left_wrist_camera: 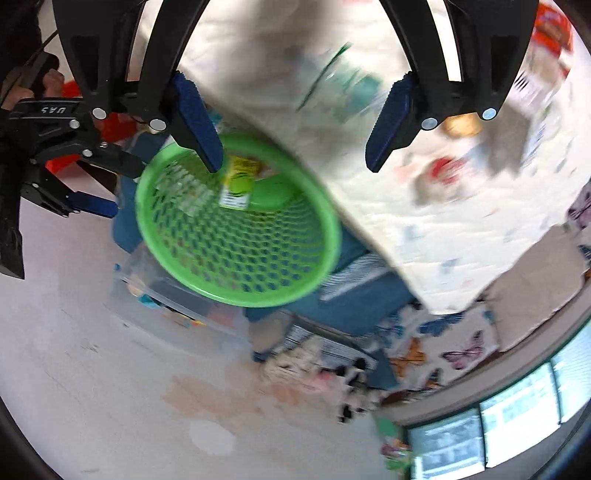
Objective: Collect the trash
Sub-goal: 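Release the clear bottle into the green basket with the left tool, then grasp the orange Ovaltine wafer pack with the left tool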
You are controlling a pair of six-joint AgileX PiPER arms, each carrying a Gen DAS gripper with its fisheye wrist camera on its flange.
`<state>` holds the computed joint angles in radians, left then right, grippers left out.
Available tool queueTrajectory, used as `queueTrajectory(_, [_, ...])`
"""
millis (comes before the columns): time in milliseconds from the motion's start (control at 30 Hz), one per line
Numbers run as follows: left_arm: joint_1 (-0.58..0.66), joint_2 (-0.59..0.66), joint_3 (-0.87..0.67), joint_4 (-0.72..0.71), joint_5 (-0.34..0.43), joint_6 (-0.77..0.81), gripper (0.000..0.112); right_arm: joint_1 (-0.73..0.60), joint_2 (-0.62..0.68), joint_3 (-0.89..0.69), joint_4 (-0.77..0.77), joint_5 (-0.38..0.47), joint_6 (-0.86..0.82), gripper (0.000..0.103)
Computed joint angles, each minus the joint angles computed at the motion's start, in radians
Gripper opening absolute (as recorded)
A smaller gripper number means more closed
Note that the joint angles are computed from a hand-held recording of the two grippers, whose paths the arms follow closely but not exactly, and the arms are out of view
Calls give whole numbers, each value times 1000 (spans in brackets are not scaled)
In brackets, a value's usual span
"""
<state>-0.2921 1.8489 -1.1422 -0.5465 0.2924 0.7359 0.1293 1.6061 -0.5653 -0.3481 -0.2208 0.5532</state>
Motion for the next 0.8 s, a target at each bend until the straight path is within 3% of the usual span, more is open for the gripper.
queueTrajectory(100, [45, -85, 121, 71, -91, -74, 79, 88, -15, -7, 220, 14, -189, 91])
queueTrajectory(267, [166, -154, 221, -7, -130, -1, 79, 215, -10, -48, 507, 33, -431, 91])
queueTrajectory(467, [355, -206, 315, -328, -171, 353, 79, 326, 28, -123, 733, 56, -628, 91])
queueTrajectory(700, [604, -209, 349, -853, -168, 891, 81, 416, 82, -219, 1033, 82, -921, 92])
queueTrajectory(800, [699, -174, 331, -879, -147, 910, 82, 444, 112, -262, 1159, 92, -1050, 92])
